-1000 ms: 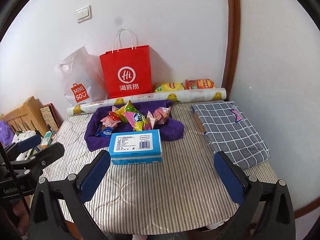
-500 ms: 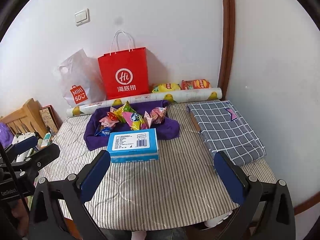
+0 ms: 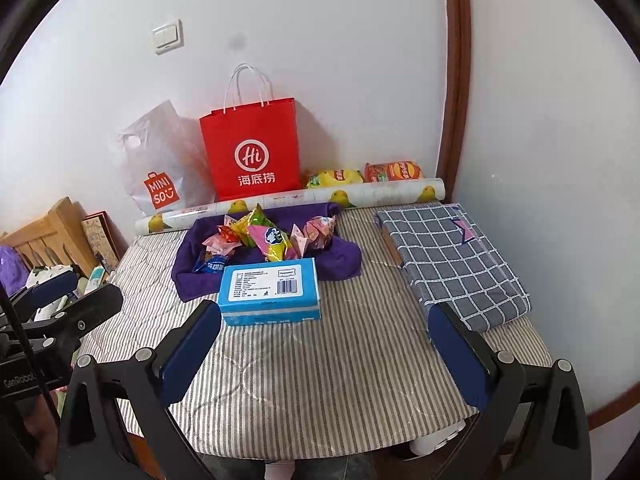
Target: Organize snacks
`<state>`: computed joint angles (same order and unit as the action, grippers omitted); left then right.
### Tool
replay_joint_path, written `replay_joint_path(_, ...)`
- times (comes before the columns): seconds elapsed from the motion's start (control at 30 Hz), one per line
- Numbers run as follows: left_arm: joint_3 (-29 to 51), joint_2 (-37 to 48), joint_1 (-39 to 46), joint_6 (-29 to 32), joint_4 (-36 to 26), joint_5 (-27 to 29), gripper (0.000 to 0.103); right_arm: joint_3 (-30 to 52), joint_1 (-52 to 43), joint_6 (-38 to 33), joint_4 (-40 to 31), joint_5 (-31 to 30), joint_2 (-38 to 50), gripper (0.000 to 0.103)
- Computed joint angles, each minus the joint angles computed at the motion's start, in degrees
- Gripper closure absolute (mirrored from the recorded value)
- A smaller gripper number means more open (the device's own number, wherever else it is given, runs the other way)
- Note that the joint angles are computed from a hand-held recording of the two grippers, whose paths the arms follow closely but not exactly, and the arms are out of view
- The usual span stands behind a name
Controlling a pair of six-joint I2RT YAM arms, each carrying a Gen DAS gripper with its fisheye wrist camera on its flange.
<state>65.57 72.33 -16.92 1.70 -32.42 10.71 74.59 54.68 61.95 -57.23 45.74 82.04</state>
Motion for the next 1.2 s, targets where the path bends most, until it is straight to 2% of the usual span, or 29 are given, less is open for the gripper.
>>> replay_joint_path(1.2, 0.07, -0.76, -0.76, -0.77, -1.00, -0.47, 0.003, 1.01, 1.49, 0.99, -1.05, 0.82, 0.00, 0.001)
